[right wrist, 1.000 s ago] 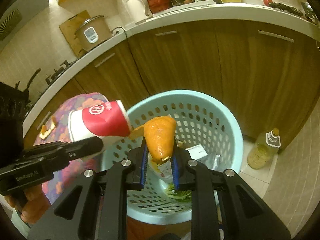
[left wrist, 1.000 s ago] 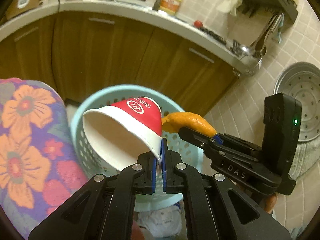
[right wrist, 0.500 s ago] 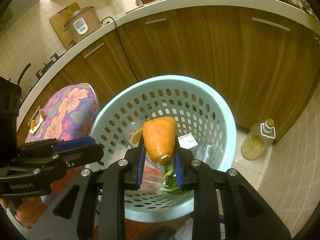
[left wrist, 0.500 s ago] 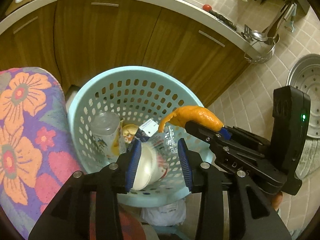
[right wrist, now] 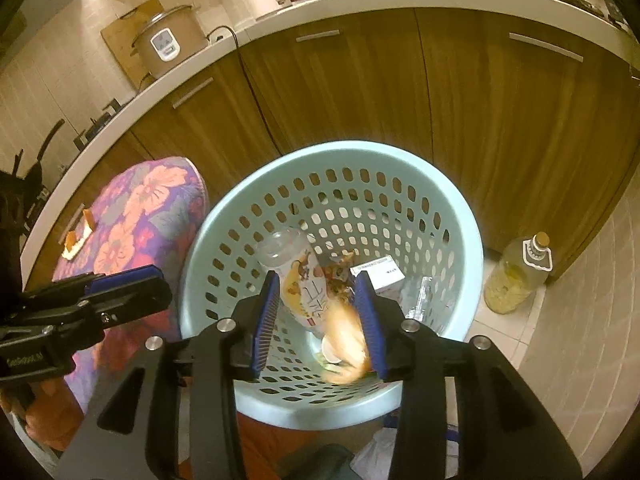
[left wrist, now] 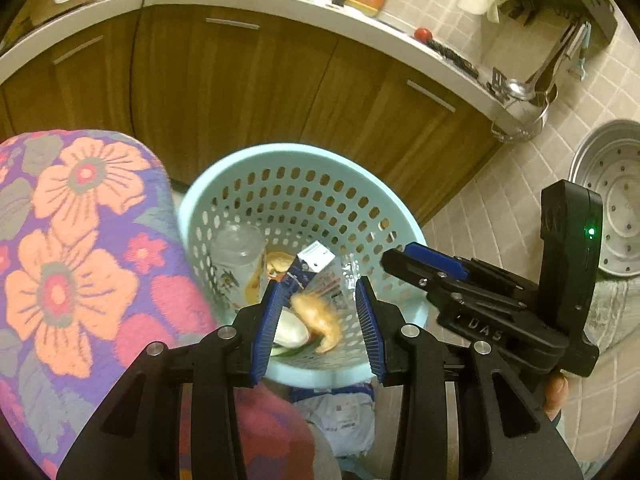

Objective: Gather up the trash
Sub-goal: 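Move both tools back over the table toward the remaining yellow peels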

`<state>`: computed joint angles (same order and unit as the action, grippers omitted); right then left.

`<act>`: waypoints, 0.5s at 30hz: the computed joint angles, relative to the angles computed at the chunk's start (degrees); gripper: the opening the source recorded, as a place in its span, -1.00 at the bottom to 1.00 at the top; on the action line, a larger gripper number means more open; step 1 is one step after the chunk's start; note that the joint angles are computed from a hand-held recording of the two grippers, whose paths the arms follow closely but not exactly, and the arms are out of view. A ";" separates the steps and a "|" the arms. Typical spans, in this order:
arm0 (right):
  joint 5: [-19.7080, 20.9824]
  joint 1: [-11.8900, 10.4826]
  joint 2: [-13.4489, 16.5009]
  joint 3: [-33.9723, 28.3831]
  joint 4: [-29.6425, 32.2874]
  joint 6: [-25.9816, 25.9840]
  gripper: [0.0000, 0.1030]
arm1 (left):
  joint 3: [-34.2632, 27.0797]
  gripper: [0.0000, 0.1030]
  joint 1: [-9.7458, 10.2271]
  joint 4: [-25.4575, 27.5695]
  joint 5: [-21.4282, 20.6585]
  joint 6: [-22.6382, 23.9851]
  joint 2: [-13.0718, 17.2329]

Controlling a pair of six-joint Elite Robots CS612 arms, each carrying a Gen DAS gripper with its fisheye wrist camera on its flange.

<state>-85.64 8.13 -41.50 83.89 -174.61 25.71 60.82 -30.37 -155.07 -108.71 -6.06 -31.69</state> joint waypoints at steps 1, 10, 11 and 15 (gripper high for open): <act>0.11 0.04 -0.12 0.06 -0.35 0.11 -0.30 | 0.42 -0.28 0.09 -0.63 0.05 -0.34 -0.22; 0.28 1.87 -0.98 -1.21 -5.57 -2.61 -0.30 | 8.95 -0.16 1.76 -13.39 4.77 -4.86 -4.92; 0.41 2.14 -0.95 -1.64 -5.78 -3.14 -0.30 | 9.95 -0.16 2.02 -15.00 5.59 -5.25 -5.47; 1.76 3.81 -0.05 -5.21 -4.89 -6.29 -0.21 | 13.27 -0.16 3.22 -19.95 8.82 -6.71 -7.31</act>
<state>-83.88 11.94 -41.55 78.68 -179.50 19.42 74.09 -27.15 -175.01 -99.89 -12.77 -39.00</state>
